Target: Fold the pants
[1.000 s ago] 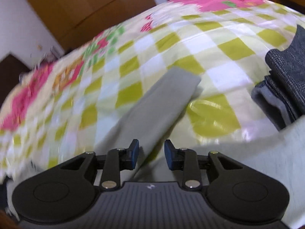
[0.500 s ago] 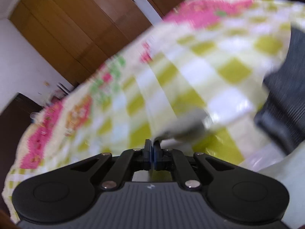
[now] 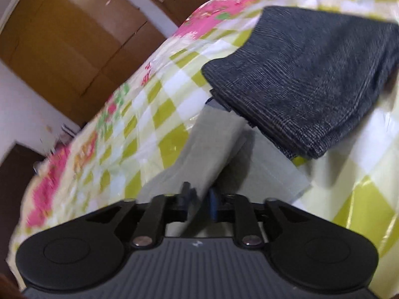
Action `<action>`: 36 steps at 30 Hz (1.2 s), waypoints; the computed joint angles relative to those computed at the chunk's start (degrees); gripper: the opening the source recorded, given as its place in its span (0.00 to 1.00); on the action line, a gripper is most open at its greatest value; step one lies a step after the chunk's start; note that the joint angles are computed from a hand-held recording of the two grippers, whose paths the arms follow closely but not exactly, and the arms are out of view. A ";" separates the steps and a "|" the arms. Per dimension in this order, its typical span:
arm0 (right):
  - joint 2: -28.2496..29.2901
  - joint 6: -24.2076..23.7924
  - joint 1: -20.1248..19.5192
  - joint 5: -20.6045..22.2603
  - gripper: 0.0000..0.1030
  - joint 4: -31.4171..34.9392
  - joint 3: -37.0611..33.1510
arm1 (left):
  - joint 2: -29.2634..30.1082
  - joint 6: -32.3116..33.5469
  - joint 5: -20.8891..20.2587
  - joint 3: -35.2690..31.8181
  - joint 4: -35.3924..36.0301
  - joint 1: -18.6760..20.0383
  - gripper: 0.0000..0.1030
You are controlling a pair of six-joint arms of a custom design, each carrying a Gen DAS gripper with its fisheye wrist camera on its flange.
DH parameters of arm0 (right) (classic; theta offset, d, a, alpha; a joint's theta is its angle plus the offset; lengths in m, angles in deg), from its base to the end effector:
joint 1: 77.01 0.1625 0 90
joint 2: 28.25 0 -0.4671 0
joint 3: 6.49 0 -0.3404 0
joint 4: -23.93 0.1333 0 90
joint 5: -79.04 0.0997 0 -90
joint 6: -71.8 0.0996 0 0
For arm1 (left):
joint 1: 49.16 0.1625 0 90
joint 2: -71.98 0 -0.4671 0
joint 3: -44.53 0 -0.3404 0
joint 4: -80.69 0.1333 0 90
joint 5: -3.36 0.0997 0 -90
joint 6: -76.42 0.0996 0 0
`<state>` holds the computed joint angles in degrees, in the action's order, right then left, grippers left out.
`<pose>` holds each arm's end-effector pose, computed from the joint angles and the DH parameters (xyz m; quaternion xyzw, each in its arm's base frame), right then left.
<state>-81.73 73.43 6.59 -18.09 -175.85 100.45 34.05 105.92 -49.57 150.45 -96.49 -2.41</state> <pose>0.0513 -0.6278 0.2926 -0.0909 -0.8757 0.4683 0.0744 -0.2814 -0.5814 0.0918 0.5118 0.7841 -0.1944 0.2923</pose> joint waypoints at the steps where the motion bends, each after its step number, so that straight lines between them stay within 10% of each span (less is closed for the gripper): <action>1: 0.30 0.45 -0.28 0.83 0.34 -0.41 -0.41 | 0.23 0.14 0.08 -0.31 0.17 -0.05 0.63; 3: 0.50 1.99 -0.58 1.88 0.33 0.57 -1.62 | 0.50 0.17 0.14 -0.70 0.27 -0.14 0.63; 5: 0.38 2.68 0.17 -0.77 0.04 1.63 -2.55 | 0.64 -0.18 -0.31 -1.02 0.17 -0.11 0.63; 12: 2.19 -1.38 4.95 -6.46 0.04 14.29 -13.24 | 0.34 -0.20 -1.14 -1.73 -3.01 -0.54 0.63; 19: 5.09 -5.11 9.40 -1.50 0.04 17.08 -22.43 | 5.07 5.83 2.96 -4.39 -13.97 -1.83 0.73; 23: 5.45 -4.92 10.61 0.39 0.04 20.13 -25.15 | 7.15 6.14 7.84 -9.26 -12.24 -1.36 0.26; 25: 5.75 -5.78 11.20 0.07 0.04 21.10 -26.62 | 5.98 4.79 7.87 -10.02 -13.26 -1.37 0.25; 31: 1.09 -8.84 7.81 10.79 0.04 4.47 -14.85 | 5.30 10.18 7.35 -5.62 -20.87 -2.61 0.25; 36: -1.24 -0.26 1.36 -0.06 0.04 8.51 -4.82 | 6.75 6.77 7.82 -2.47 -10.97 -1.67 0.25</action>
<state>-82.97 73.17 7.95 -18.15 -167.34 95.63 40.79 112.69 -41.76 147.98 -107.46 -4.08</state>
